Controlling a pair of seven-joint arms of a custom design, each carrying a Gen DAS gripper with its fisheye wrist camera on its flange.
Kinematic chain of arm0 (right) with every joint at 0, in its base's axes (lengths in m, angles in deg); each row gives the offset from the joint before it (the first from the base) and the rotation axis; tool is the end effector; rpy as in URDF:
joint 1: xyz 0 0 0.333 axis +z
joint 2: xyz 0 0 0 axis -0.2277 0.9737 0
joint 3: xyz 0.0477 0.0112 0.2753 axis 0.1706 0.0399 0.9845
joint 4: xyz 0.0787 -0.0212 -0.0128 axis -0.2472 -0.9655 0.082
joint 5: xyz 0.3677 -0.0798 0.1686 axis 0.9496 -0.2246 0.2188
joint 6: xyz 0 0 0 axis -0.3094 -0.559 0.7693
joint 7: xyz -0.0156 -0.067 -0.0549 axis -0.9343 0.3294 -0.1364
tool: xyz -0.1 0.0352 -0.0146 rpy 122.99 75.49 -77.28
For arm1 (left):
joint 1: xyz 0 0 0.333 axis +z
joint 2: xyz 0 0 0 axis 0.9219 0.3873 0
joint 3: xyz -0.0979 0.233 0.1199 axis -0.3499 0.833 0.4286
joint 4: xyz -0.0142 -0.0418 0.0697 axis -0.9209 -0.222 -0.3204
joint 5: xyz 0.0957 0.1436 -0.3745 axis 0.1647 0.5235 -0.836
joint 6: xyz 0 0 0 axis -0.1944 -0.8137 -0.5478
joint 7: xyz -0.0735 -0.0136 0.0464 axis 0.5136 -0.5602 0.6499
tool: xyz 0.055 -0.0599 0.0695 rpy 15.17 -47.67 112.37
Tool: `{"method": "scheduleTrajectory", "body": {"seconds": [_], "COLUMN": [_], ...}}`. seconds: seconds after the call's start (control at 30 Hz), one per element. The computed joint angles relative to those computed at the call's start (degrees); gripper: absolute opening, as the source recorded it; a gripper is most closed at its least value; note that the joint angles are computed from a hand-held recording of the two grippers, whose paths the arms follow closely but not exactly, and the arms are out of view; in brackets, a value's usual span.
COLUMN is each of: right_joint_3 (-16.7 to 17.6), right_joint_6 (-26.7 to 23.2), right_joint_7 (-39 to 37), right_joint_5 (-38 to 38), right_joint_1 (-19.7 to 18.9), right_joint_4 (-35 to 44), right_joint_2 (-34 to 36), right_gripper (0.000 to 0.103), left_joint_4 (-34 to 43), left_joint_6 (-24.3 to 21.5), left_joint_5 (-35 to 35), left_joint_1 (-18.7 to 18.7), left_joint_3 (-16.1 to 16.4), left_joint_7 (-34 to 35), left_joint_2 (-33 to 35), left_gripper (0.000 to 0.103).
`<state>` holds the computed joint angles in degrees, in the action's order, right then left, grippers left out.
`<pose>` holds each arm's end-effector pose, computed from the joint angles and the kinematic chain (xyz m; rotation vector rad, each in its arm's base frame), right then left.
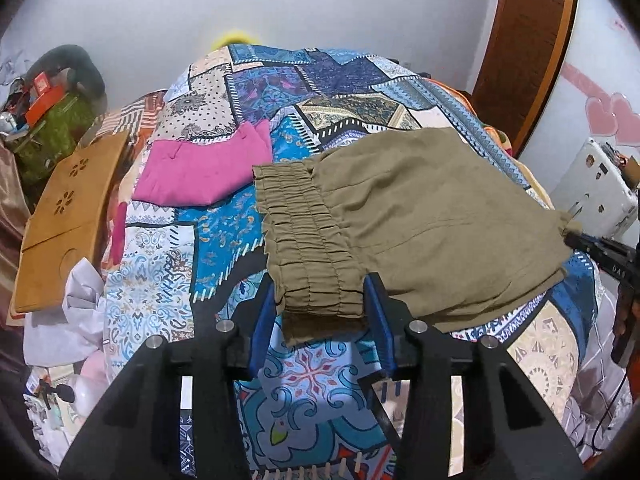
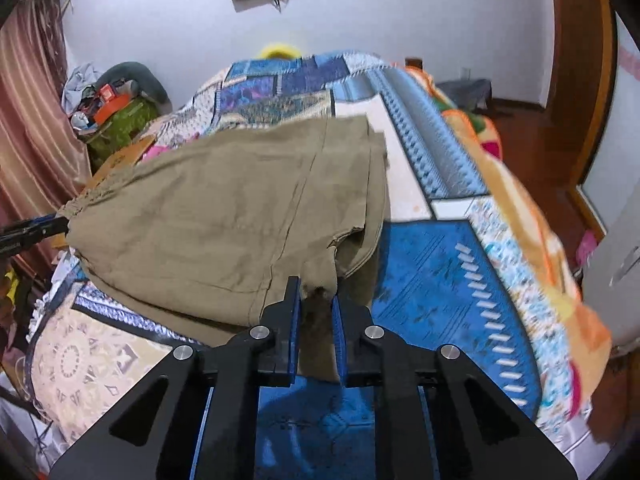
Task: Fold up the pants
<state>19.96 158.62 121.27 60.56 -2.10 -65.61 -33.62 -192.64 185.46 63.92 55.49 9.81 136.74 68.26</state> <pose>0.5082 0.0169 0.5310 -1.7502 1.7282 -0.4478 0.5954 -0.2470 0.5324 -1.6591 2.1051 -0.7434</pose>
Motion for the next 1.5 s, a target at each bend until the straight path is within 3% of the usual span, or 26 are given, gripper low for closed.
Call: {"method": "scheduleTrajectory", "body": {"seconds": [0.13, 0.27, 0.33, 0.4, 0.47, 0.5, 0.57, 0.6, 0.73, 0.9, 1.13, 1.5], "right_joint_3": [-0.3, 0.1, 0.6, 0.7, 0.9, 1.3, 2.4, 2.7, 0.4, -0.9, -0.7, 6.5], "right_joint_6": [-0.8, -2.8, -1.5, -2.4, -4.1, -5.2, -7.0, -8.1, -9.2, -6.7, -4.9, -10.9], "right_joint_7": [-0.2, 0.2, 0.8, 1.5, 1.9, 2.2, 4.1, 5.0, 3.4, 0.8, -5.9, -7.6], "right_joint_5": [-0.4, -0.3, -0.3, -0.5, -1.2, -2.7, -5.7, -6.9, -3.4, 0.8, 7.5, 8.1], "right_joint_1": [-0.5, -0.4, -0.7, -0.9, -1.3, -2.0, -3.3, -3.9, -3.3, -3.0, -4.1, -11.7], "right_joint_4": [-1.0, -1.6, -2.7, -2.2, -1.3, -0.7, 0.4, 1.0, 2.3, 6.8, 20.1, 47.5], "right_joint_2": [-0.6, 1.1, 1.1, 1.2, 1.5, 1.6, 2.0, 2.0, 1.6, 4.5, 16.7, 41.2], "right_gripper": [0.012, 0.012, 0.013, 0.014, 0.021, 0.025, 0.047, 0.051, 0.053, 0.053, 0.054, 0.055], "left_joint_4": [-0.1, -2.7, -3.2, -3.8, -4.2, -3.8, -3.3, -3.0, 0.8, 11.6, 30.5, 61.3], "left_joint_6": [-1.4, 1.0, 0.9, 1.3, 1.3, 0.7, -0.8, -1.2, -3.2, -6.8, -12.6, -26.4], "left_joint_5": [-2.7, -14.0, -15.3, -12.5, -5.2, -2.6, 0.7, 1.7, 4.8, 7.7, 4.5, -0.8], "left_joint_1": [0.1, 1.5, 1.7, 1.2, 0.5, 0.3, 0.2, 0.2, 0.8, 0.5, -0.8, -3.1], "left_joint_3": [-0.1, -0.2, -0.1, 0.0, 0.3, 0.3, 0.3, 0.3, 0.9, 2.1, 3.8, 5.1], "left_joint_7": [1.0, 4.4, 4.9, 3.9, 0.4, -0.7, -1.6, -2.1, -4.8, -9.0, -8.6, -4.2], "left_joint_2": [1.7, 1.2, 0.9, 0.3, -0.4, -0.5, -0.9, -1.0, 0.2, 6.9, 20.7, 43.1], "left_gripper": [0.045, 0.046, 0.049, 0.055, 0.067, 0.067, 0.067, 0.067, 0.067, 0.07, 0.07, 0.07]}}
